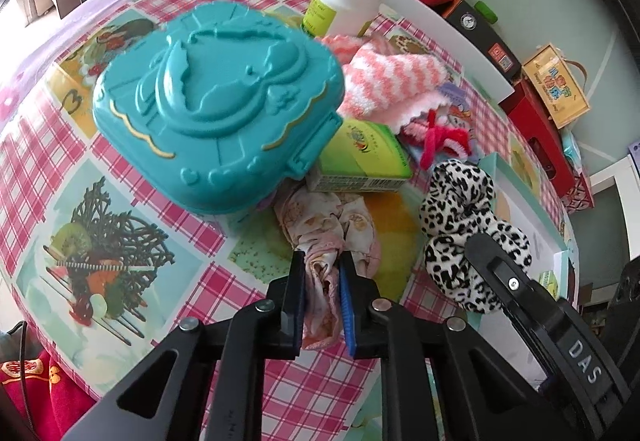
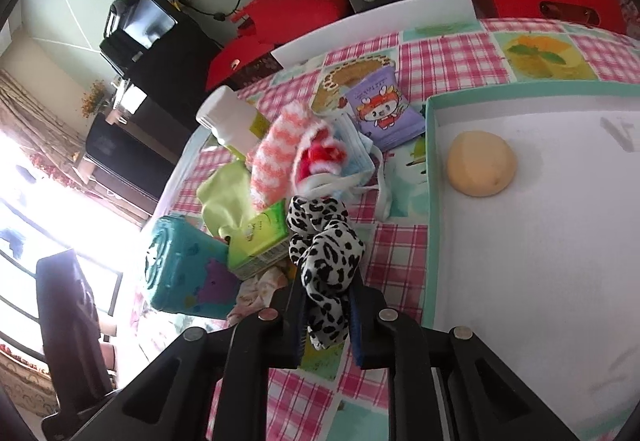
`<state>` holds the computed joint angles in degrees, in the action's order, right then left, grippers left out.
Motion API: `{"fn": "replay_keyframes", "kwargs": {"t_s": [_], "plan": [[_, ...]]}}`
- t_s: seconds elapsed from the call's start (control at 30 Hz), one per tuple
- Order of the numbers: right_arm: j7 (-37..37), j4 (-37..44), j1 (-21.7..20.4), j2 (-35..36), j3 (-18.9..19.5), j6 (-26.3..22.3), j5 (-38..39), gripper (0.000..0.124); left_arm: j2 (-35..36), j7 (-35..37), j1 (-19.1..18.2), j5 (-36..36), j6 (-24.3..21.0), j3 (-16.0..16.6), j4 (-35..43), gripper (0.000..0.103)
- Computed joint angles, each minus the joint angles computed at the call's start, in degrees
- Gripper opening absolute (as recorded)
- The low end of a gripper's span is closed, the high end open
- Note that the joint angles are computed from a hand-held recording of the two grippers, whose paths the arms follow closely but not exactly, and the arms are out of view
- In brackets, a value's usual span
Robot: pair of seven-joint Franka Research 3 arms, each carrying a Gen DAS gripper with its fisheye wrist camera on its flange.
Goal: Organize soft objects
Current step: 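Close the left tool on the pink sock bundle while the right tool grasps the leopard scrunchie, then lift the sock bundle and scrunchie and carry both over the white tray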
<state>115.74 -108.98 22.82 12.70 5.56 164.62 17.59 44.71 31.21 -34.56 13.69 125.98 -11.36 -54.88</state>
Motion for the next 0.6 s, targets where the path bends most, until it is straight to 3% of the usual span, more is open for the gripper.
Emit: {"fn": "replay_keyframes", "kwargs": {"t_s": [0.23, 0.37, 0.6], "plan": [[3.93, -3.85, 1.41, -3.69, -1.43, 4.94, -3.61, 0.018, -4.17, -0.43, 0.43, 1.36, 5.01, -0.07, -5.96, 0.014], [15.31, -5.64, 4.03, -5.48, -5.42, 7.40, -14.24, 0.018, -6.19, -0.27, 0.55, 2.45, 7.80, -0.29, -8.26, 0.014], [32.59, -7.98, 3.73, -8.18, -8.15, 9.07, -30.19, 0.018, -10.69, -0.51, -0.02, 6.37, 13.71, 0.07, -12.83, 0.014]]}}
